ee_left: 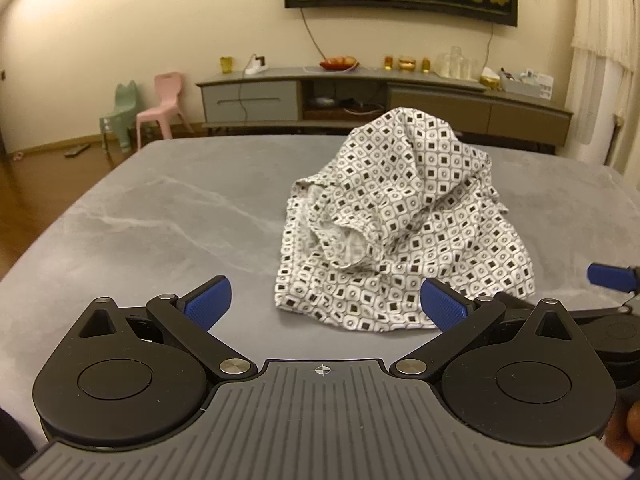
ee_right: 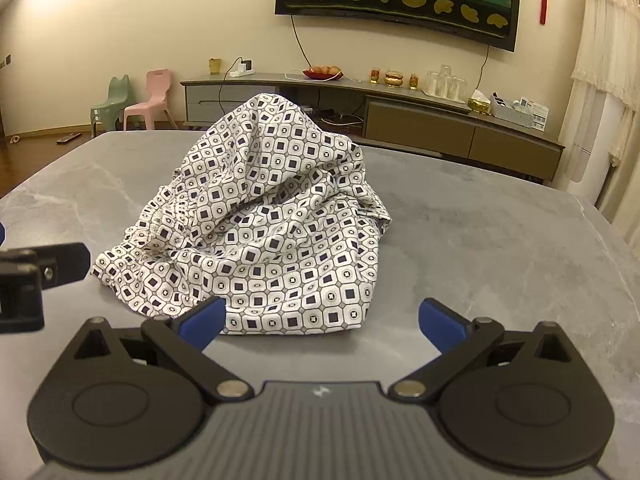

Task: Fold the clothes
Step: 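Move both grippers toward the crumpled white patterned shirt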

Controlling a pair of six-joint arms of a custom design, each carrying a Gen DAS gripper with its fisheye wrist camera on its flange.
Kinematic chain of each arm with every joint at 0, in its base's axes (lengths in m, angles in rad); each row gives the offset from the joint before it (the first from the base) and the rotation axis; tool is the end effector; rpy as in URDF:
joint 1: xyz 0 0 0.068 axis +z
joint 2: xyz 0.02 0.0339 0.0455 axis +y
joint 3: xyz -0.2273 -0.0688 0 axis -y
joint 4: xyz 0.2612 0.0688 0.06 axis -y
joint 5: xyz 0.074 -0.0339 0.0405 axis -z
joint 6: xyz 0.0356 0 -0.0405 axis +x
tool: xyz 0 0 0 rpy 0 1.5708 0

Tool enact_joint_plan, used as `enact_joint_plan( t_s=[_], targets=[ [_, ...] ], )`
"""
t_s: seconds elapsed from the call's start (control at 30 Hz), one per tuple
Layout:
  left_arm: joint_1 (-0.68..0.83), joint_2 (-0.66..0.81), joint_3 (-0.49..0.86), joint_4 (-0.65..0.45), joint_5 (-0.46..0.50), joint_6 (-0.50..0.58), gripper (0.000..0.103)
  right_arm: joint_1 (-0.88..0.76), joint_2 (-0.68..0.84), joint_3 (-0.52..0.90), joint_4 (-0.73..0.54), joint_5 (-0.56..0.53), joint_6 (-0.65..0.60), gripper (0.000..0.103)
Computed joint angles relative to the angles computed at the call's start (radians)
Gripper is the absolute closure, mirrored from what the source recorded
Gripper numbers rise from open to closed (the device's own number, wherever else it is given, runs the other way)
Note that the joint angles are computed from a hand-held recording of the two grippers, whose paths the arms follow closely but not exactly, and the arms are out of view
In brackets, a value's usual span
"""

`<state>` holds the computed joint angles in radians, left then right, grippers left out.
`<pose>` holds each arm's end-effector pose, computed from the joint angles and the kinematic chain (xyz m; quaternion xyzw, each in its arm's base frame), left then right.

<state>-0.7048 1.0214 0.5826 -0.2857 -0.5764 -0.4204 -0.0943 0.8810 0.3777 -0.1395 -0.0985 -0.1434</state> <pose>0.1962 -0.1414 0.1819 0.0084 0.8819 0.0092 0.4712 0.2200 -0.0173 0.1498 -0.0440 0.8924 -0.0093 0.4490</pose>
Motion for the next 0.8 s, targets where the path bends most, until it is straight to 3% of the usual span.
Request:
enact_joint_plan(
  t_s=[0.37,0.57,0.7,0.77,0.8],
  targets=[
    [0.011,0.008,-0.008,-0.017,0.035,-0.046,0.01,-0.006,-0.01,0.001,-0.013,-0.012,0.023,0.0],
    [-0.021,0.009,0.014,-0.067,0.021,-0.011,0.01,-0.029,-0.043,-0.01,-0.02,-0.059,0.014,0.0],
    [-0.018,-0.02,0.001,-0.067,0.065,0.006,0.01,-0.037,-0.052,-0.016,-0.012,-0.069,0.023,0.0],
    [-0.01,-0.034,-0.006,-0.063,0.101,0.007,0.014,-0.044,-0.056,-0.019,-0.007,-0.081,0.027,0.002],
    [-0.006,-0.038,-0.007,-0.066,0.114,0.005,0.024,-0.051,-0.058,-0.019,-0.007,-0.094,0.028,0.006]
  ],
)
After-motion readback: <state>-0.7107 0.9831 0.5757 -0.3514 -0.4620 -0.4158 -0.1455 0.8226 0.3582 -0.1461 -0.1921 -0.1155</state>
